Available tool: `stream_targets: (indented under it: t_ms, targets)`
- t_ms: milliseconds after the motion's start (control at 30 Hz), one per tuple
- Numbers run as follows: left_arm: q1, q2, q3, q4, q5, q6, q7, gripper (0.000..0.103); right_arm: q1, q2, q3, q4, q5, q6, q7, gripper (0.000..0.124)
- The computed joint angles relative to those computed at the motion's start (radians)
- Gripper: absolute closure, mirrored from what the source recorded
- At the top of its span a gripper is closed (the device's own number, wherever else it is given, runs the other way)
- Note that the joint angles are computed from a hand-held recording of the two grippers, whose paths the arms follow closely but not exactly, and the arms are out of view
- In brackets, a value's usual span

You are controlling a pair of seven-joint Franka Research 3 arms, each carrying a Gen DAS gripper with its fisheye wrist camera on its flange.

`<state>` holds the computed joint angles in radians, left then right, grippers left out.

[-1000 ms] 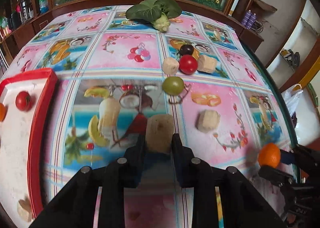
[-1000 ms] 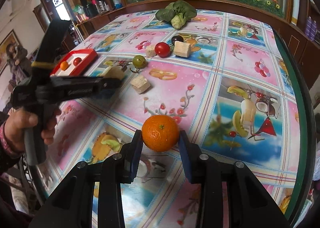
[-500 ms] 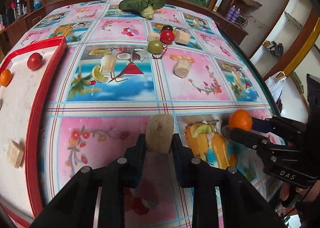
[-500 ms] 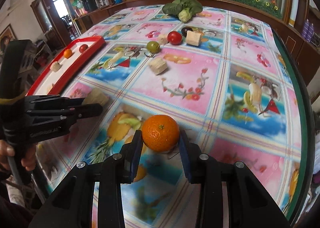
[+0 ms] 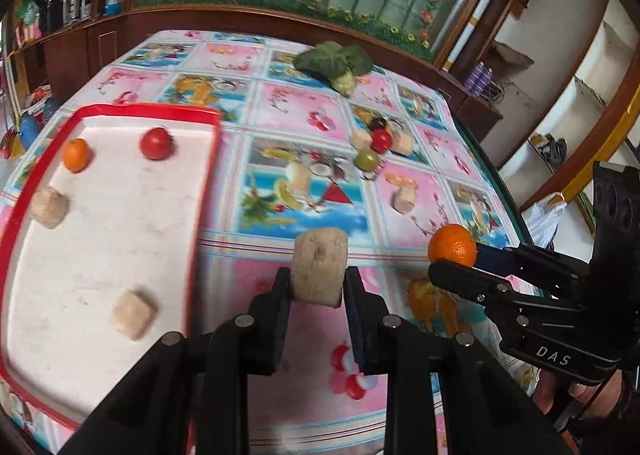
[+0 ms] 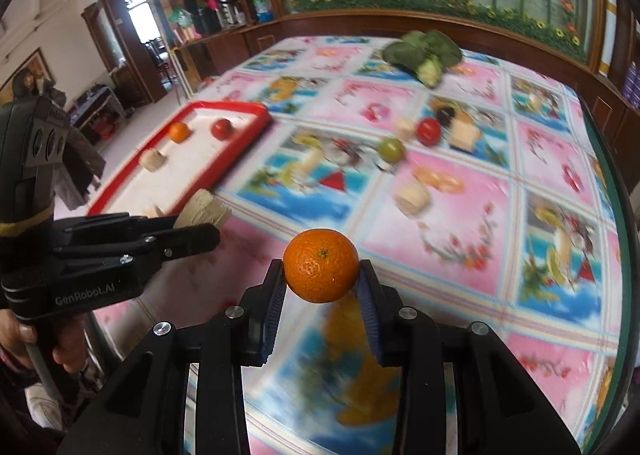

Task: Organize fruits
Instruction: 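Carry the orange and tan cube over the red tray with both tools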

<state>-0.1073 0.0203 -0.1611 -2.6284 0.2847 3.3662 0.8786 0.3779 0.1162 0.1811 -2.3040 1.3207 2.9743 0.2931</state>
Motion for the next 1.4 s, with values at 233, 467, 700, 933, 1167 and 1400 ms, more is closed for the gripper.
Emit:
stream_targets:
  t_ms: [233, 467, 700, 933, 1167, 1400]
  targets:
    - [0.084, -0.093, -0.048, -0.100, -0.243, 0.020, 0.190, 0.074, 0.036, 0.043, 0.033, 0.086, -0.056, -0.012, 0.054, 0.089]
    - [0.204, -0.139, -0.095, -0.169, -0.367, 0.035, 0.266, 0.074, 0.067, 0.130, 0.073, 0.193, -0.183, -0.019, 0.133, 0.089]
    - [0.242, -0.117, -0.054, -0.193, -0.408, 0.043, 0.292, 0.074, 0.092, 0.245, 0.104, 0.312, -0.385, -0.039, 0.291, 0.089]
    - [0.220, -0.072, 0.012, -0.180, -0.393, 0.044, 0.291, 0.074, 0.133, 0.351, 0.105, 0.414, -0.608, -0.052, 0.467, 0.089]
    - [0.195, -0.024, 0.065, -0.146, -0.354, 0.034, 0.277, 0.074, 0.164, 0.418, 0.080, 0.474, -0.790, -0.087, 0.619, 0.089]
    - [0.176, 0.000, 0.094, -0.127, -0.342, 0.020, 0.277, 0.074, 0.158, 0.455, 0.087, 0.510, -0.875, -0.108, 0.680, 0.089]
